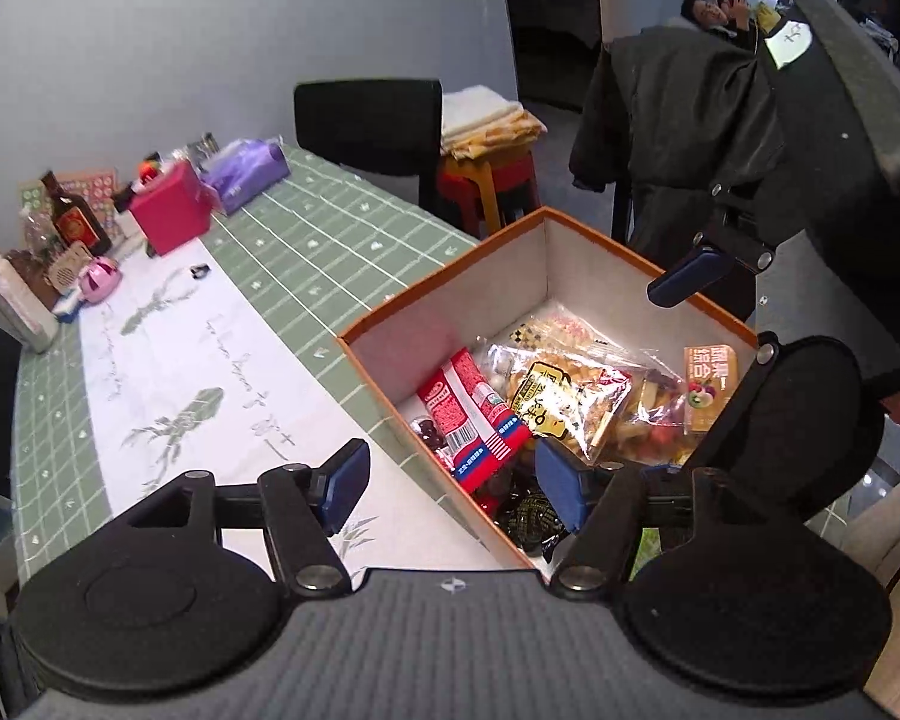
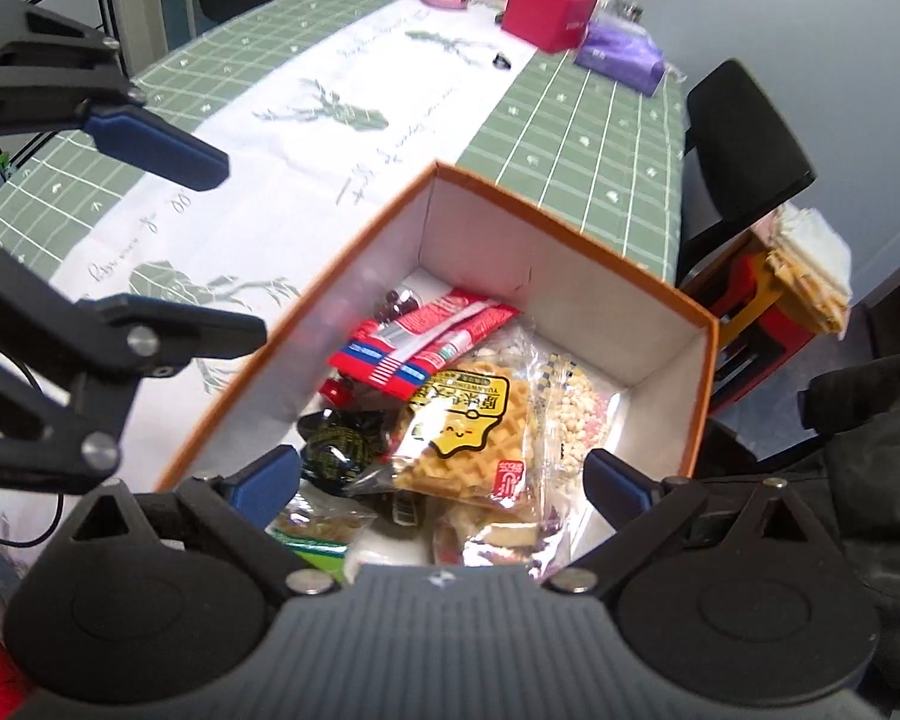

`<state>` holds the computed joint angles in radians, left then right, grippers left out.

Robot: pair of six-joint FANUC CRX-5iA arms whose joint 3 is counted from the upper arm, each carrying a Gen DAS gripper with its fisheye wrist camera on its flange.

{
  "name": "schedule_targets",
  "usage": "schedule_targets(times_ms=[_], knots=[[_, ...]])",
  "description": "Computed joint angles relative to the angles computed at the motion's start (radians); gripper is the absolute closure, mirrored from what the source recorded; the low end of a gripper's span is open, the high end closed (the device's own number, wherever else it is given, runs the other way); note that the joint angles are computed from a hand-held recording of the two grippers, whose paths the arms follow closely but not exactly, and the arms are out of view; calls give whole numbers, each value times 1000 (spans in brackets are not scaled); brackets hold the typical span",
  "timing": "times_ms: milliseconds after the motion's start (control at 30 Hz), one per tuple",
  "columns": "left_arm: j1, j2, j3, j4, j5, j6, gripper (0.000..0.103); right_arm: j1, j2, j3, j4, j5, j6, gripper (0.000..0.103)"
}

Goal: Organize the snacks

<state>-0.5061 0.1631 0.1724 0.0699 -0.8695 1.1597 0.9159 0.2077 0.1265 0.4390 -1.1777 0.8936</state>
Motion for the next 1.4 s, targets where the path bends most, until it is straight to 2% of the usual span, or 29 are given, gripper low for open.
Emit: schedule_targets(times_ms=[67, 300, 467, 667, 767, 867, 933, 1033, 1133, 1233, 1400], knots=[[2, -54, -54, 2, 40, -2, 25, 31, -11, -13, 46, -10, -34, 4], [8, -227, -210, -20, 178, 30, 25, 137, -55, -68, 218, -40, -159, 4], [48, -351, -324, 4, 281, 71, 25, 222, -130, -182, 384, -26, -353, 4], [74, -491, -469, -58, 437, 245, 25, 336, -231, -392, 657, -1, -738, 3], [47, -541, -495, -217, 463, 416, 24, 395, -247, -473, 784, -31, -902, 3], [-50, -566, -469, -545, 425, 744, 14, 450, -234, -532, 894, -89, -1045, 3], [-120, -583, -464, -735, 386, 951, 14, 483, -214, -549, 931, -140, -1123, 3], [-224, -600, -462, -934, 294, 1164, 8, 525, -188, -559, 940, -206, -1238, 3], [-335, -597, -459, -1108, 183, 1326, 8, 553, -157, -552, 929, -261, -1329, 3], [-387, -598, -476, -1181, 118, 1422, 7, 575, -106, -536, 929, -337, -1374, 3], [-292, -618, -531, -1027, 181, 1356, 7, 590, -42, -528, 941, -391, -1435, 3]])
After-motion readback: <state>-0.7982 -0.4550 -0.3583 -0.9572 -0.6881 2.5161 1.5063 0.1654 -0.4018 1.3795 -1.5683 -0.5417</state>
